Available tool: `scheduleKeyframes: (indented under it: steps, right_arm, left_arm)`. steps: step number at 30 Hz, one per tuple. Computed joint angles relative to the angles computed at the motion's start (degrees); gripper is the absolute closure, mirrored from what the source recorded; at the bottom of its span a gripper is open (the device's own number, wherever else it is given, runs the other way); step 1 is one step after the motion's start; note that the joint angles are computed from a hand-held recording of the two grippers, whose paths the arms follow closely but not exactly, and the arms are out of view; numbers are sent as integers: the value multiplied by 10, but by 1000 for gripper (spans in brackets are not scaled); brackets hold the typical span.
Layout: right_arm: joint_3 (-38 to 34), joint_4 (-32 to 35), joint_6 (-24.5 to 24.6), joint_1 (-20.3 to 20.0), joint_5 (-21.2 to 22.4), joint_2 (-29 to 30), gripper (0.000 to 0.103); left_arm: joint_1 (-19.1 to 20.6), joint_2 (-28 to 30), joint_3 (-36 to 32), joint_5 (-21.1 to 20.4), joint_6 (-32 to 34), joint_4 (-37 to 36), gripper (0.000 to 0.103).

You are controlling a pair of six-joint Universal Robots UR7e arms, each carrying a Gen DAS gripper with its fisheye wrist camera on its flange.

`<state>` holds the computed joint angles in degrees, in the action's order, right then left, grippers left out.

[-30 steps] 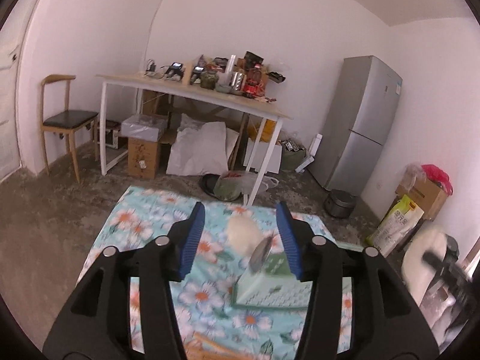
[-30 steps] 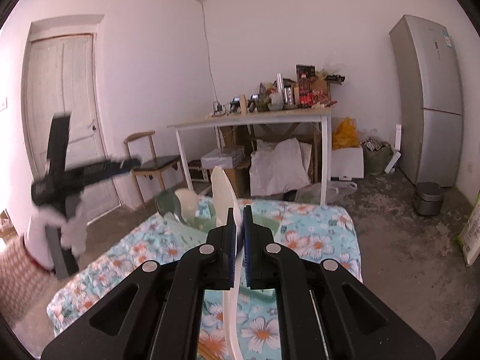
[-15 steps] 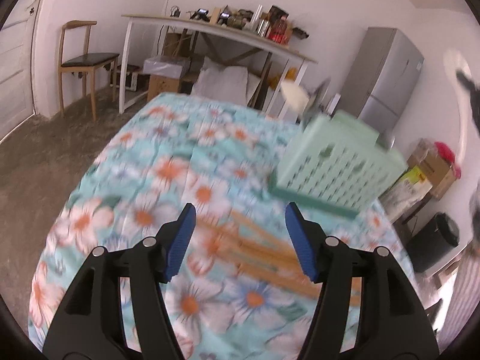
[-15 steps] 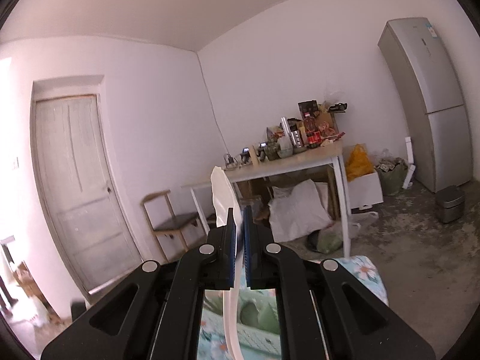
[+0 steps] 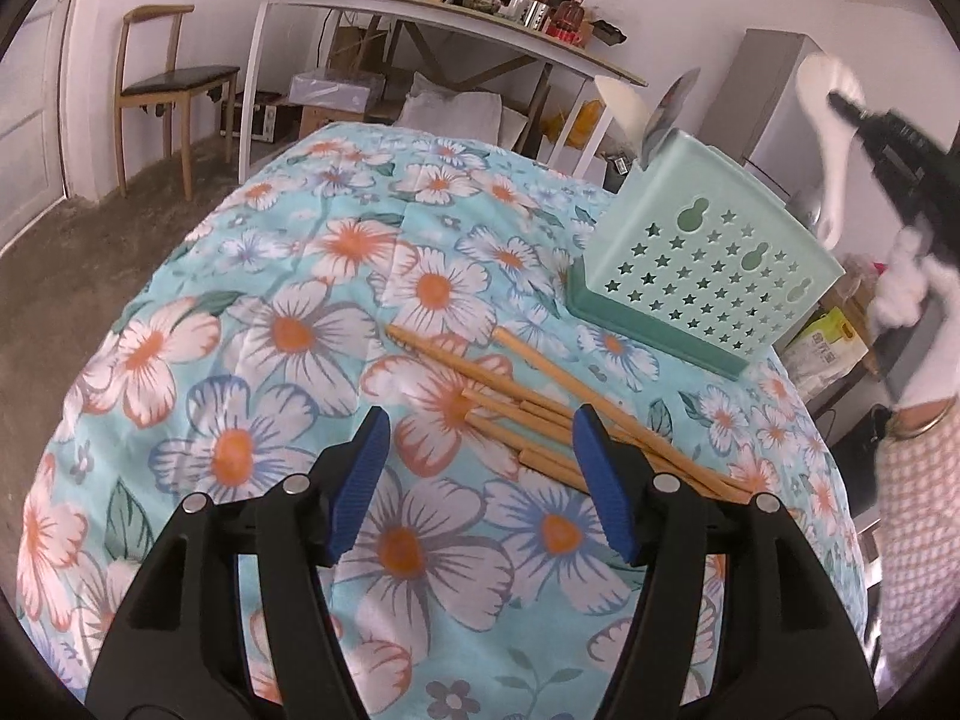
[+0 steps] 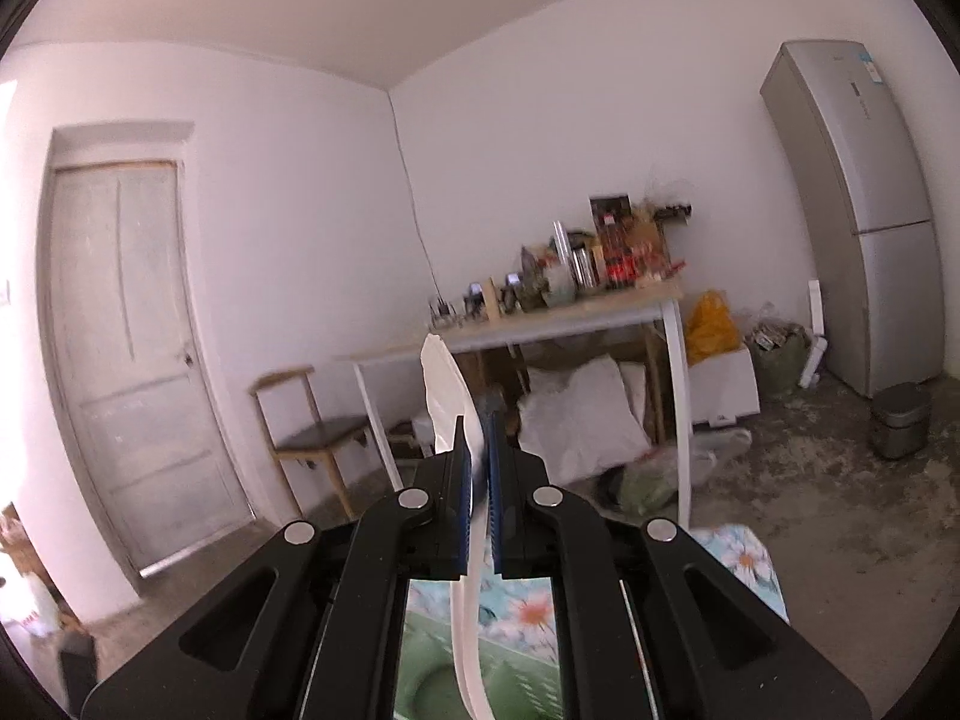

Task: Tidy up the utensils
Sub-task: 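Lower the rice spoon into the holder with right tool while left tool drops metal spoon, then move the left tool to the wooden chopsticks while the right tool approaches them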

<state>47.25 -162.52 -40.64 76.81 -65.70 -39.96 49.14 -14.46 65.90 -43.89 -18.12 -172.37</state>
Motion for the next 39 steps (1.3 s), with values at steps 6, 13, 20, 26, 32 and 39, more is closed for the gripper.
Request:
scheduleKeyframes:
  steps: [6, 13, 20, 26, 32, 39]
  right_arm:
    - [22, 5, -6, -12, -21, -10, 95]
    - [50, -8, 7, -19, -20, -35, 63]
    - [132, -44, 25, -29, -7, -96, 54]
    - [218, -36, 19, -35, -11, -159, 41]
    - [278, 52, -23, -26, -115, -190, 32]
    - [341, 71, -46, -12, -226, -186, 32]
  left_arm:
    - [5, -4, 5, -16, -12, -5, 43]
    - [2, -5, 9, -10, -6, -20, 43]
    - [-12, -11, 21, -7, 7, -46, 40]
    - [-24, -20, 42, -4, 2, -61, 37]
    - [-31, -26, 61, 8, -56, -12, 32]
    - [-29, -32, 84, 33, -135, 51, 31]
